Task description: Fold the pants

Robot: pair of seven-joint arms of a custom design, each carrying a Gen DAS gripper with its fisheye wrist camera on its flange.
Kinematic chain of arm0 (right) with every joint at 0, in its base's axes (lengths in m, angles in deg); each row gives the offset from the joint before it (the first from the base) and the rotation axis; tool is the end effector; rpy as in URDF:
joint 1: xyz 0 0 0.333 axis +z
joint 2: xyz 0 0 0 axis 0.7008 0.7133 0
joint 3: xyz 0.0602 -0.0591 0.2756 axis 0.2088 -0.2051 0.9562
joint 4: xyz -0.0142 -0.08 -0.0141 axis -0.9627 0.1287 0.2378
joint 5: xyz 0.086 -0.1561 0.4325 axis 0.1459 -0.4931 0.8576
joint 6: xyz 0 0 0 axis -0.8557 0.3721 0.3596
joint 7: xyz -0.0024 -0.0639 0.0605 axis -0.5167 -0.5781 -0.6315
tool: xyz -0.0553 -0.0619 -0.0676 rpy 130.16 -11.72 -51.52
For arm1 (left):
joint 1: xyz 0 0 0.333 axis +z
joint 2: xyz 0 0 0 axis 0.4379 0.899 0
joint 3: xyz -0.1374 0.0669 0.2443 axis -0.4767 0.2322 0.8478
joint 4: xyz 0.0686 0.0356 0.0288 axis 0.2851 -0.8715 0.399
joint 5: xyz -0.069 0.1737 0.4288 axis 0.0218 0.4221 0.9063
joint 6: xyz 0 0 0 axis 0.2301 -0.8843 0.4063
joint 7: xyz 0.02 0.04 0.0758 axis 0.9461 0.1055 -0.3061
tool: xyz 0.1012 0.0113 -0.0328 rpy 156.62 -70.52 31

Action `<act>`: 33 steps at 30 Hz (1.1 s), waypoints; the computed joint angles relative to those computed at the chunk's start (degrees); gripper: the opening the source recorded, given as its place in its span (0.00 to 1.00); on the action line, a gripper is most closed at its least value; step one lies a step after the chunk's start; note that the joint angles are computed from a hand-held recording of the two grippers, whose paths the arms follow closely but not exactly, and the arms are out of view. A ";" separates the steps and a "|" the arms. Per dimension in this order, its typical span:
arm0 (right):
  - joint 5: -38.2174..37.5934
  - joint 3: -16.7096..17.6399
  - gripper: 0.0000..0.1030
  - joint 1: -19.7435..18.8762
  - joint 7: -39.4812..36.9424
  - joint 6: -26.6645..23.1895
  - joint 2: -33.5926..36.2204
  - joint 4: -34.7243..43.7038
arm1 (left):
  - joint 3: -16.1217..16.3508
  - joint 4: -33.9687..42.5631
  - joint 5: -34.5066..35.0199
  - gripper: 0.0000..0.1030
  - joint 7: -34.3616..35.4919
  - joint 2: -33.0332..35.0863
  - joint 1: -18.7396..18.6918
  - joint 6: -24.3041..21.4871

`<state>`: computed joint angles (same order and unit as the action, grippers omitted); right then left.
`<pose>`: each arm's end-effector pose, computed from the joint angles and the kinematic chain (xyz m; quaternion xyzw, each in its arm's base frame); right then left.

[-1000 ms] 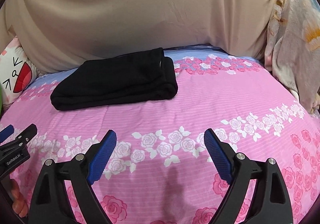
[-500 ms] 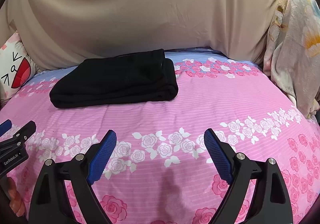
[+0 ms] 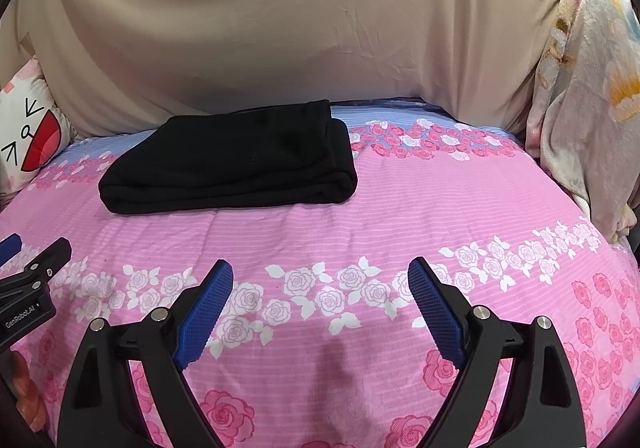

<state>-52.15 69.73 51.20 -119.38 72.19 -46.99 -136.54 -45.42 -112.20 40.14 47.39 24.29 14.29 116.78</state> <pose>0.4384 0.1679 0.3465 -0.4464 0.7613 -0.4119 0.2272 0.5296 -0.1453 0.3633 -0.4836 0.7357 -0.3754 0.2897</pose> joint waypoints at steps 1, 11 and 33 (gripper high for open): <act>0.00 -0.01 0.84 0.01 0.00 0.00 0.00 0.00 | -0.19 -0.03 -0.22 0.95 0.16 -0.01 0.15 -0.03; -0.04 -0.06 0.84 0.11 -0.11 -0.11 -0.07 -0.07 | -0.24 0.09 0.73 0.95 -0.61 0.06 0.44 0.12; -0.19 -0.13 0.84 -0.08 -0.41 0.12 -0.30 -0.28 | -0.98 -0.18 -1.95 0.95 1.73 -0.08 0.38 0.24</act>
<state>-52.33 69.60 51.12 -119.79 72.31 -47.29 -136.82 -46.40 -112.37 38.19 49.12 24.21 14.68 117.02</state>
